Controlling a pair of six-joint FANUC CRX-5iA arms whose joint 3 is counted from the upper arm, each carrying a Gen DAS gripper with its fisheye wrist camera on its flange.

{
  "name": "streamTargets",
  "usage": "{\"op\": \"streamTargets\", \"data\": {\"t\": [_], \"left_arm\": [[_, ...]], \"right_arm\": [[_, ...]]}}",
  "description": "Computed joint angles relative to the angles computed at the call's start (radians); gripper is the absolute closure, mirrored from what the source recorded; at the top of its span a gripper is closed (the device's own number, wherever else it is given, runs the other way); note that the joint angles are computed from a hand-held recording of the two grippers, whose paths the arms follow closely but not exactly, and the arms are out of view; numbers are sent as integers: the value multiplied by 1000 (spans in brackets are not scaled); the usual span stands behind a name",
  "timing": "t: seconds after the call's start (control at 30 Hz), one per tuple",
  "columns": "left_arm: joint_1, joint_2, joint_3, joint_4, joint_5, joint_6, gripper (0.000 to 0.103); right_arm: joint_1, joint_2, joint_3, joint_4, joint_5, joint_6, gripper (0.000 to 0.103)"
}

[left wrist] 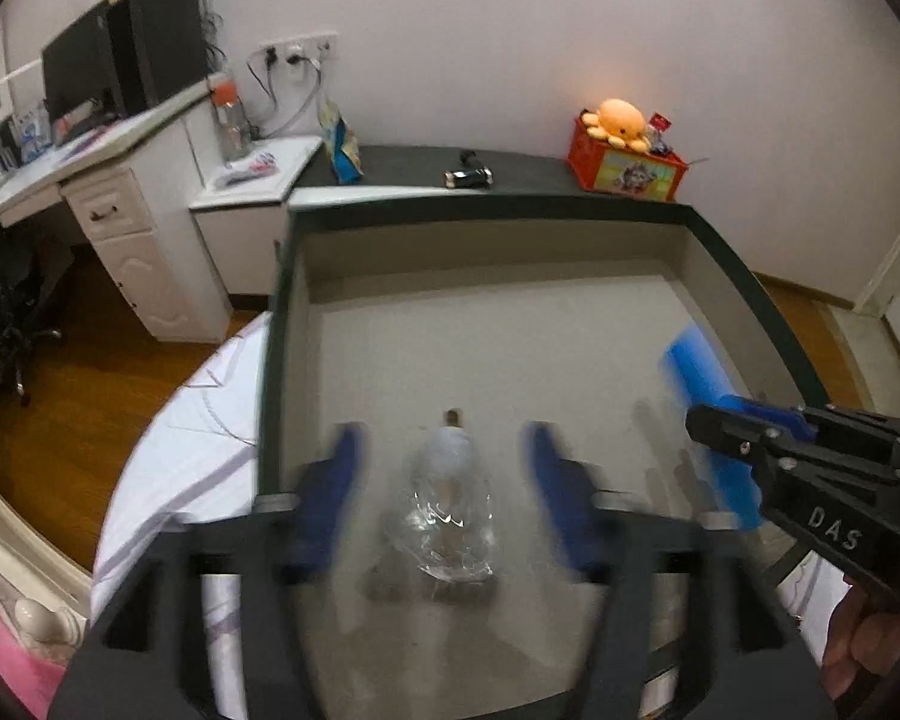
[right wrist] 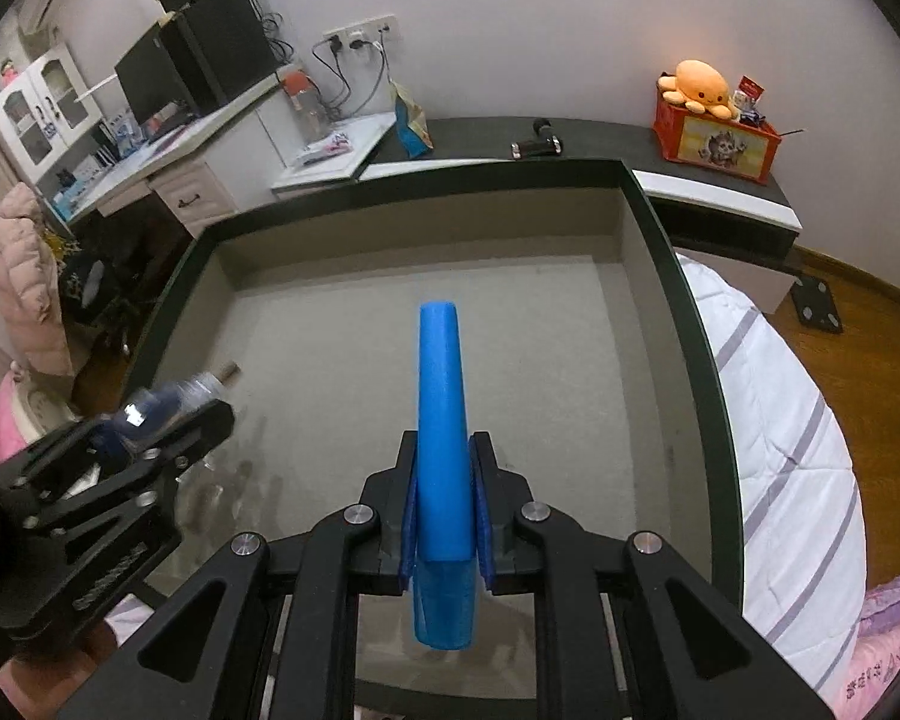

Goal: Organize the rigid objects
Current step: 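Carry bottle and marker into the pink box and open both tools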

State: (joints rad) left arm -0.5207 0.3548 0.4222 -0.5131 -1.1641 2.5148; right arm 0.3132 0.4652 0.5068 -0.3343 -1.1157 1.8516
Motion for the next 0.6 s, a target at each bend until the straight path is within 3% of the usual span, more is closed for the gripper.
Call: {"op": "streamTargets", "data": {"t": [0.07, 0.1, 0.13, 0.23, 0.4, 0.6], "left_arm": [[-14, -17, -12, -32, 8, 22, 10], [-16, -23, -15, -33, 5, 20, 9], [-23, -27, -13, -41, -5, 24, 7], [-58, -35, 2, -103, -57, 57, 0], [-107, -89, -29, -163, -96, 126, 0], [-207, -166, -66, -256, -142, 227, 0]], "right_arm": [[4, -8, -15, 13, 19, -7, 58], [5, -22, -36, 17, 38, -6, 36], [8, -29, -47, 24, 53, -5, 25], [5, -56, -75, 17, 71, -1, 22], [-3, -131, -145, 1, 118, -2, 13], [-7, -267, -264, -22, 190, 7, 13]]}}
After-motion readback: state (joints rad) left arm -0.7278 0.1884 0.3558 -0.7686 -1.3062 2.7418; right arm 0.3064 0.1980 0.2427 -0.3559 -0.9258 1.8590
